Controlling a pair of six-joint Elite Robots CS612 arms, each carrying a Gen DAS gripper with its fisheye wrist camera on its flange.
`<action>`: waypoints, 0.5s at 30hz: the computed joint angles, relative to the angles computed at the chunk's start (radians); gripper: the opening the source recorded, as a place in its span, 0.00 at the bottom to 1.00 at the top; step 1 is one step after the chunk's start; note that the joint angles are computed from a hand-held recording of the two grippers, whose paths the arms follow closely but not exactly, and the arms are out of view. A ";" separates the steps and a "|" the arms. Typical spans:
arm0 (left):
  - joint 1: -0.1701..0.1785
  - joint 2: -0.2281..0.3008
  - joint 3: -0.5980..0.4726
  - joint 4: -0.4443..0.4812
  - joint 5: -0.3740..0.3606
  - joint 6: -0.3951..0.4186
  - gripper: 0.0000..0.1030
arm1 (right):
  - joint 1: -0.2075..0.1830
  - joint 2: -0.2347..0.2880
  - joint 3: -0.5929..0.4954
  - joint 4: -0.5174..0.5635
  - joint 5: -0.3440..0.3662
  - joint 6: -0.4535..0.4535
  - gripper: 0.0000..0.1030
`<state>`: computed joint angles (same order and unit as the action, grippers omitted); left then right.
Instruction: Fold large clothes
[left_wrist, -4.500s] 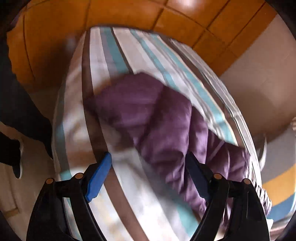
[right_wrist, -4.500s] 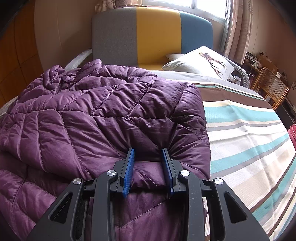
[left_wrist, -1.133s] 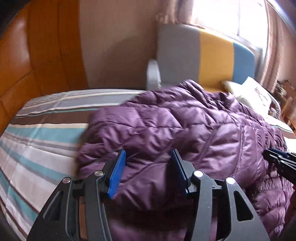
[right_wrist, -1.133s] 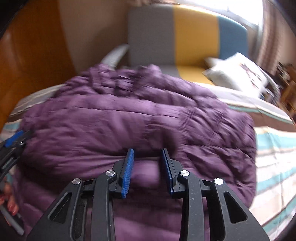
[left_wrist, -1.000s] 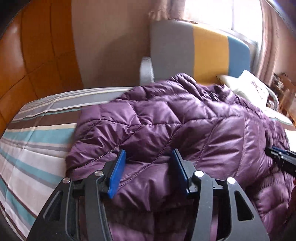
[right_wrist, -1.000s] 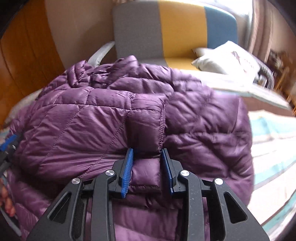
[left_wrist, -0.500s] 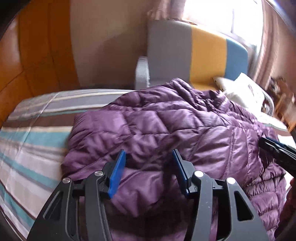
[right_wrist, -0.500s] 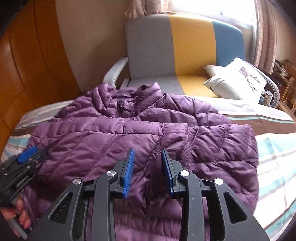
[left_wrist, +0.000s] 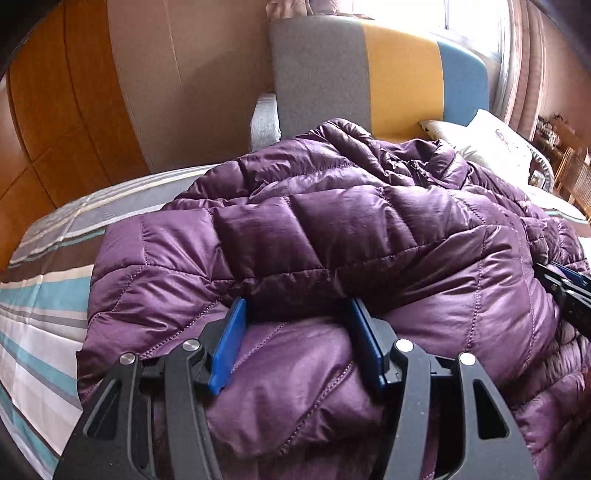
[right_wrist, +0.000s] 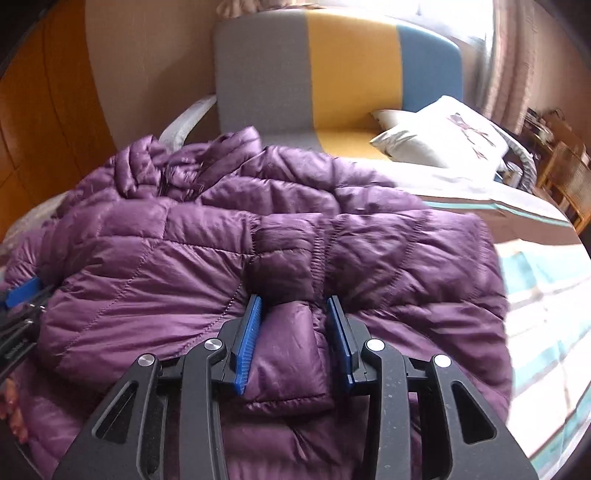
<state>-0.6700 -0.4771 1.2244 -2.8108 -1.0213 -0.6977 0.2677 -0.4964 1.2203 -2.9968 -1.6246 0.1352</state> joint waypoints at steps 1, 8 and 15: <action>0.000 0.000 0.001 -0.002 0.001 0.000 0.55 | -0.001 -0.016 0.031 -0.036 -0.012 0.023 0.34; -0.009 0.001 -0.001 0.019 0.039 0.006 0.55 | 0.000 -0.071 0.129 -0.198 0.004 0.088 0.34; -0.014 0.003 -0.008 0.039 0.061 0.008 0.55 | 0.023 0.008 -0.043 0.015 0.060 0.002 0.34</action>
